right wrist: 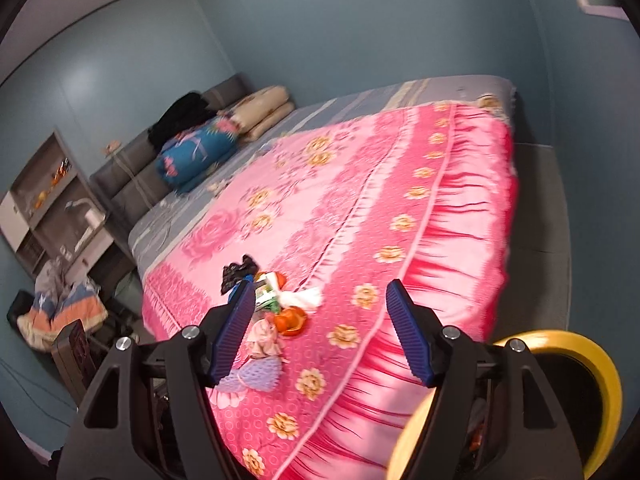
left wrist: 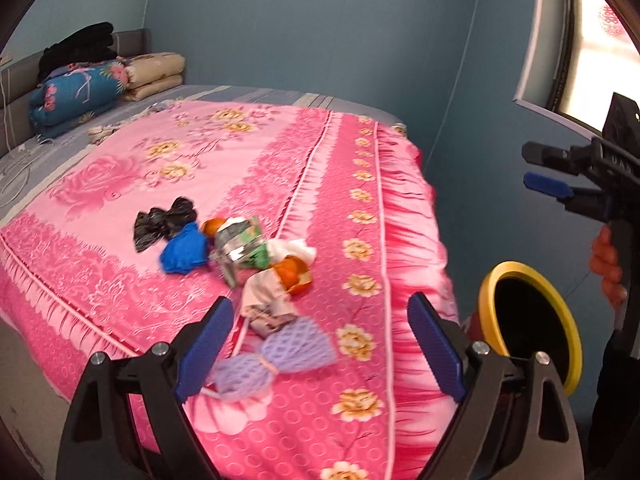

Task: Collect trash
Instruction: 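Move both tools back over the remaining trash on the bed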

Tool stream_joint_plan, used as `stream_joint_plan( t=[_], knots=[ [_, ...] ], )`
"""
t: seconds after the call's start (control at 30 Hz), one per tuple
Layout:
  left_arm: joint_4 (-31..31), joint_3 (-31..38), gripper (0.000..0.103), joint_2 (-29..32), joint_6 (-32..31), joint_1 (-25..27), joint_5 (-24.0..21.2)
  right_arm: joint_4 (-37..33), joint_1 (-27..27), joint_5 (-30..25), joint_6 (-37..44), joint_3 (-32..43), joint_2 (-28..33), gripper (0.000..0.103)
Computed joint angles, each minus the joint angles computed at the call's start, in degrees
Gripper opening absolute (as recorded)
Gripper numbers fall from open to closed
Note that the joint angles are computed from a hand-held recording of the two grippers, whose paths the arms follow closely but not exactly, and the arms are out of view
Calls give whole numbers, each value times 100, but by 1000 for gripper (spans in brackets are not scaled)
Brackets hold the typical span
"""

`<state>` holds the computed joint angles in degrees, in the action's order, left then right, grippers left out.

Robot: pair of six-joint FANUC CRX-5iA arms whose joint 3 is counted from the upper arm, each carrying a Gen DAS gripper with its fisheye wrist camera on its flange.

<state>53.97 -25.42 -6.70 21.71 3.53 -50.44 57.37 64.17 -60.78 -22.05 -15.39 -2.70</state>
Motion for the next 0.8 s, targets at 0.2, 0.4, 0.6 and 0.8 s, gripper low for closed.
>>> stream_joint_plan(
  t=[0.2,0.4,0.6,0.8],
  knots=[
    [-242,82,85,247,-76,259,-80,-828,-541,730,1241,904,790,65],
    [-438,237,85,571,-109,407,-274,-2027,-947,950,2784,2125,1717,65],
    [-556,367,85,860,-40,415,-383,-3320,-1333,814,4202,3354,2603,65],
    [-646,525,85,1139,-216,314,-458,-4558,-1713,287,5432,4761,3536,65]
  ],
)
